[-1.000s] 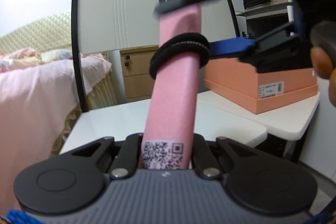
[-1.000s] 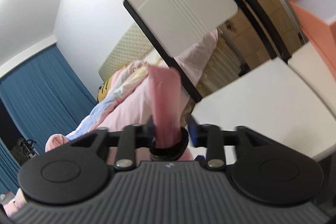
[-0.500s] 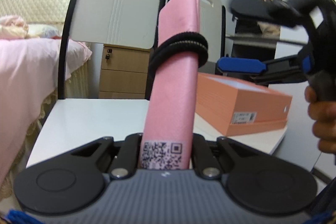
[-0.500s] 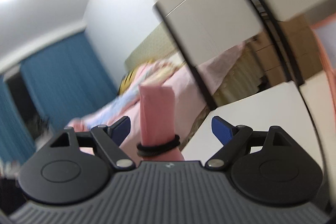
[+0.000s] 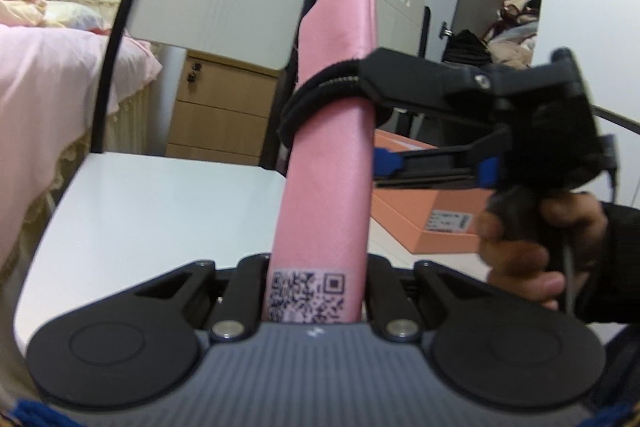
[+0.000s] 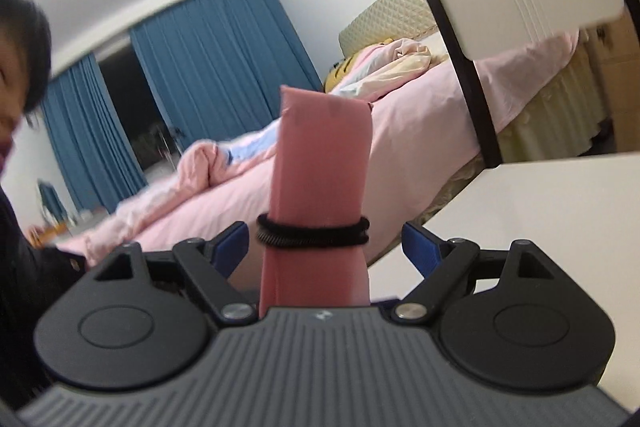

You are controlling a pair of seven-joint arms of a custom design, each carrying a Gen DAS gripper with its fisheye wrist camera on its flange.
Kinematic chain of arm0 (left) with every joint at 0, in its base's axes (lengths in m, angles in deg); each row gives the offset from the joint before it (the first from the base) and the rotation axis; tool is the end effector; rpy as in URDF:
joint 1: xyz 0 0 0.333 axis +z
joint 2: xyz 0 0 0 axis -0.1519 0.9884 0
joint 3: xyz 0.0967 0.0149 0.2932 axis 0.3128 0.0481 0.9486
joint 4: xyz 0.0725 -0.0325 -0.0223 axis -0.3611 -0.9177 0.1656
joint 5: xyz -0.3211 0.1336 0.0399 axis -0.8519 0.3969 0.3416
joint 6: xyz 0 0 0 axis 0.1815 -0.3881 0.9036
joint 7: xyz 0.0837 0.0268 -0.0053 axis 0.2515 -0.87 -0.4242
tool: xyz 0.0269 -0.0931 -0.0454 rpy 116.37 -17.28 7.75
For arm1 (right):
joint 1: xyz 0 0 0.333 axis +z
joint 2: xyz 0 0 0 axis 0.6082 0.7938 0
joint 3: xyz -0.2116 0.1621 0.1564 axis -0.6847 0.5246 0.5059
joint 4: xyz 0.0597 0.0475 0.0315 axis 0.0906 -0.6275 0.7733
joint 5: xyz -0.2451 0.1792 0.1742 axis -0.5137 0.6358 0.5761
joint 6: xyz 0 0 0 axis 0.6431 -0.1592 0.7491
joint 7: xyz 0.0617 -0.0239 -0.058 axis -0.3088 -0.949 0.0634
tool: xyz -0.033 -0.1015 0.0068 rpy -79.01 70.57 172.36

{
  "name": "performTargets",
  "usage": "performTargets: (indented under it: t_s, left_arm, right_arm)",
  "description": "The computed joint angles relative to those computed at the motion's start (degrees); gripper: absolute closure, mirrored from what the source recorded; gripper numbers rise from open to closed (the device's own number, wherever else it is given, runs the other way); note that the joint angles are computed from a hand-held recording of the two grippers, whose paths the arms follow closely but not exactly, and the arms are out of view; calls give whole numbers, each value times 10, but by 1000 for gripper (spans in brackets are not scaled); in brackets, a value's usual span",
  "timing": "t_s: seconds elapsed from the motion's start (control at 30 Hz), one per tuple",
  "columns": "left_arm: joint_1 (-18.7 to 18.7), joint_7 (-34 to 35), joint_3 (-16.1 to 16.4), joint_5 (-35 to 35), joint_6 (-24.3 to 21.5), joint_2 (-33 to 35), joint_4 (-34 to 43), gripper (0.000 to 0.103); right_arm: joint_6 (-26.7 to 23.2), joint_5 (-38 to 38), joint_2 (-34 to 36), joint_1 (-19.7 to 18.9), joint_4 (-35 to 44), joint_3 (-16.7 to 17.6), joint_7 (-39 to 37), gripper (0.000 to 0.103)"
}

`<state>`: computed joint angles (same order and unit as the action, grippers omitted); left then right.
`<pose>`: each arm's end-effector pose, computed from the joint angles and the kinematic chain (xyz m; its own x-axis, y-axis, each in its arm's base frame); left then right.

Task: Fold shopping bag
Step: 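Grasp the banded strip with the right tool while the left tool opens and releases it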

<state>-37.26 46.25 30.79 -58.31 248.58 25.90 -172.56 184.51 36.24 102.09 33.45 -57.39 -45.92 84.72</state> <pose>0.6182 -0.3566 0.3842 -0.4239 -0.8623 0.2772 -0.4045 -0.0936 -0.9098 0.7140 0.1506 0.4211 0.7691 -0.2749 -0.5771 -0.5949 0.0225 -0.8035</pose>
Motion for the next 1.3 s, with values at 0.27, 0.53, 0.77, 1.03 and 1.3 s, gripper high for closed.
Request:
performTargets:
  t_s: [0.27, 0.53, 0.77, 1.03, 1.3]
  left_arm:
    - [83, -24, -95, 119, -23, 20, 22, 87]
    - [67, -37, -71, 120, -15, 23, 24, 84]
    - [14, -24, -9, 60, -3, 18, 21, 77]
    - [-34, 17, 39, -21, 8, 12, 15, 69]
    - [-77, 78, 77, -110, 23, 7, 6, 54]
  right_arm:
    - [-67, -36, 71, -4, 87, 16, 90, 28]
    - [-47, -26, 53, -6, 61, 25, 79, 34]
    - [-15, 2, 21, -4, 17, 20, 60, 39]
    - [54, 33, -32, 10, -44, 3, 19, 40]
    - [106, 85, -65, 17, -80, -9, -28, 40]
